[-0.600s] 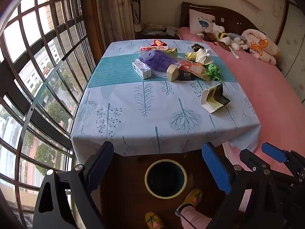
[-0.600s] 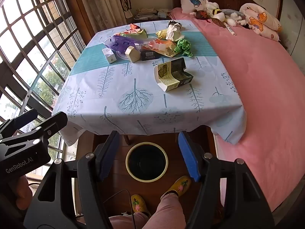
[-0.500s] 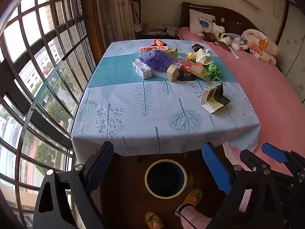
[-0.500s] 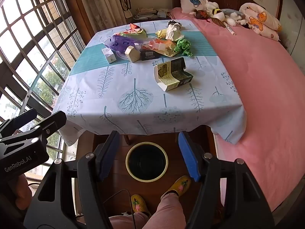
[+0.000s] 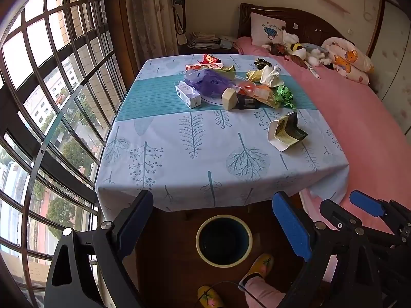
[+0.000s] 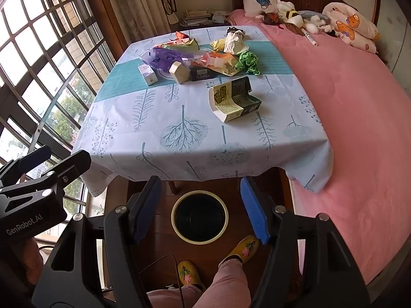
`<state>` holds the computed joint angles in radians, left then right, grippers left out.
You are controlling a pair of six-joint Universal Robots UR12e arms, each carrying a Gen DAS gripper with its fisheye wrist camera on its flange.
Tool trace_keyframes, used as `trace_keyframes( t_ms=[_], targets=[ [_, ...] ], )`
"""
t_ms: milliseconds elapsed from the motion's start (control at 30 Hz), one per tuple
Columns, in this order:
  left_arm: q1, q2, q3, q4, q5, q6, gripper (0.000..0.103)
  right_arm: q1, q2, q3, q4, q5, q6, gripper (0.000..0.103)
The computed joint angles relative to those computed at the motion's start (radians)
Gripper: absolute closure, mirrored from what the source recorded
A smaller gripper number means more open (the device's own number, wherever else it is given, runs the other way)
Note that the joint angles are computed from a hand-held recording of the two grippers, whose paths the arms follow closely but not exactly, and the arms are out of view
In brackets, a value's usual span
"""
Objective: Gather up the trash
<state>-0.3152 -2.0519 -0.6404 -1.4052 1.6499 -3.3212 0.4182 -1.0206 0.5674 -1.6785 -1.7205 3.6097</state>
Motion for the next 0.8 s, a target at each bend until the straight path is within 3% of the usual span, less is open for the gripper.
trace_keyframes(
  t_ms=[633, 700, 800],
  targets=[
    [-0.004, 0.015, -0.035, 0.003, 0.000, 0.011, 0.007, 0.012, 0.008, -0.015, 0.015, -0.004, 0.037, 0.041],
    [-0.002, 0.019, -0.041, 0.002, -0.002, 0.015, 0.007, 0.007, -0.022, 0.040, -0.011, 0.001, 0.047, 0.041],
    [-0.001, 0.029, -0.067, 0.013, -0.007, 0.025, 0.007, 0.006, -0.025, 0.046, -0.018, 0.001, 0.045, 0.041]
  ],
)
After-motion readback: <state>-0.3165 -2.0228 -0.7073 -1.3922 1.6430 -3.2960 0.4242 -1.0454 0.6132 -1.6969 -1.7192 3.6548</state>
